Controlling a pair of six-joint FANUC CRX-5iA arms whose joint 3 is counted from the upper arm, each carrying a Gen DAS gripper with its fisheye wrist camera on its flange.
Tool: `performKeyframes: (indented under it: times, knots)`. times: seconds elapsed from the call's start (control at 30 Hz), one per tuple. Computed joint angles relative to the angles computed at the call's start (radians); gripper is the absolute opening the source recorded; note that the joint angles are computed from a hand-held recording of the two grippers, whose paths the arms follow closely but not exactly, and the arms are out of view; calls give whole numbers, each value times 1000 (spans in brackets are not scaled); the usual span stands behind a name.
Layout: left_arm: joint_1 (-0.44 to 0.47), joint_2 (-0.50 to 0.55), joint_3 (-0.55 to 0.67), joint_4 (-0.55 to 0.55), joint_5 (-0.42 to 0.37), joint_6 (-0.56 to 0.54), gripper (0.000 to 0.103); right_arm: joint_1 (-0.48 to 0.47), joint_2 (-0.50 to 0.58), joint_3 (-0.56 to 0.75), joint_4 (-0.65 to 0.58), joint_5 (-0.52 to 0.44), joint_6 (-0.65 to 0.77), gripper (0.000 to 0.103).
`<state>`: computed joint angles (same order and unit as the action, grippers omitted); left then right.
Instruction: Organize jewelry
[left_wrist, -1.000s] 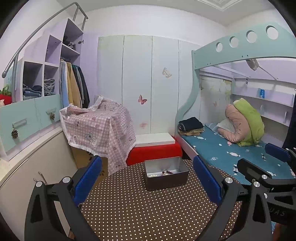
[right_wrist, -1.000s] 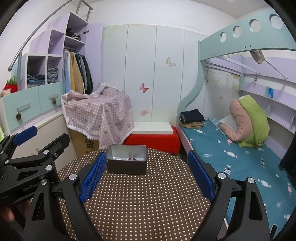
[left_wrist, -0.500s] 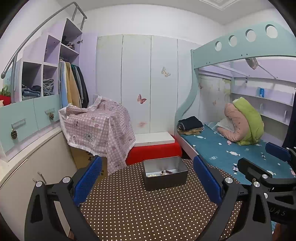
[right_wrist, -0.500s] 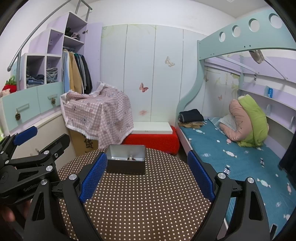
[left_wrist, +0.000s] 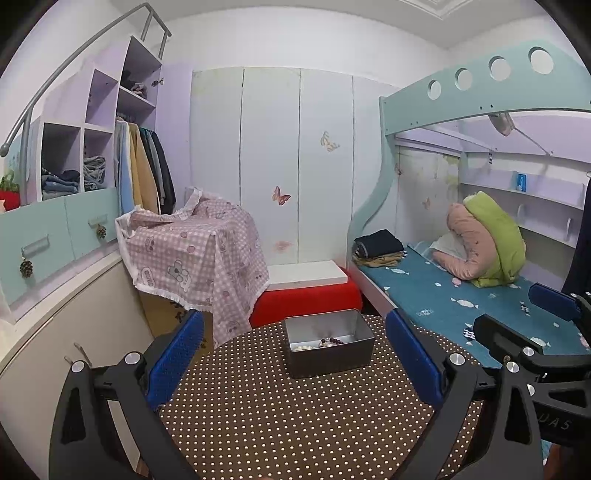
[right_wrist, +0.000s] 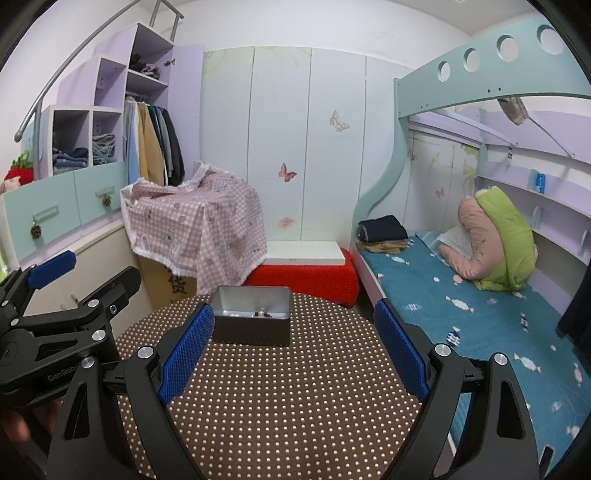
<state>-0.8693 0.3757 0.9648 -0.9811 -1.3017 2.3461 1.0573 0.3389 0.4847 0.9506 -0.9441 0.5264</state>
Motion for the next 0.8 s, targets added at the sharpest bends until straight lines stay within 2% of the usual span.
performKeyframes:
  times: [0.8]
  knots:
    - [-5, -2, -4, -10, -5, -6, 95, -2, -6, -14, -2, 4, -7, 86]
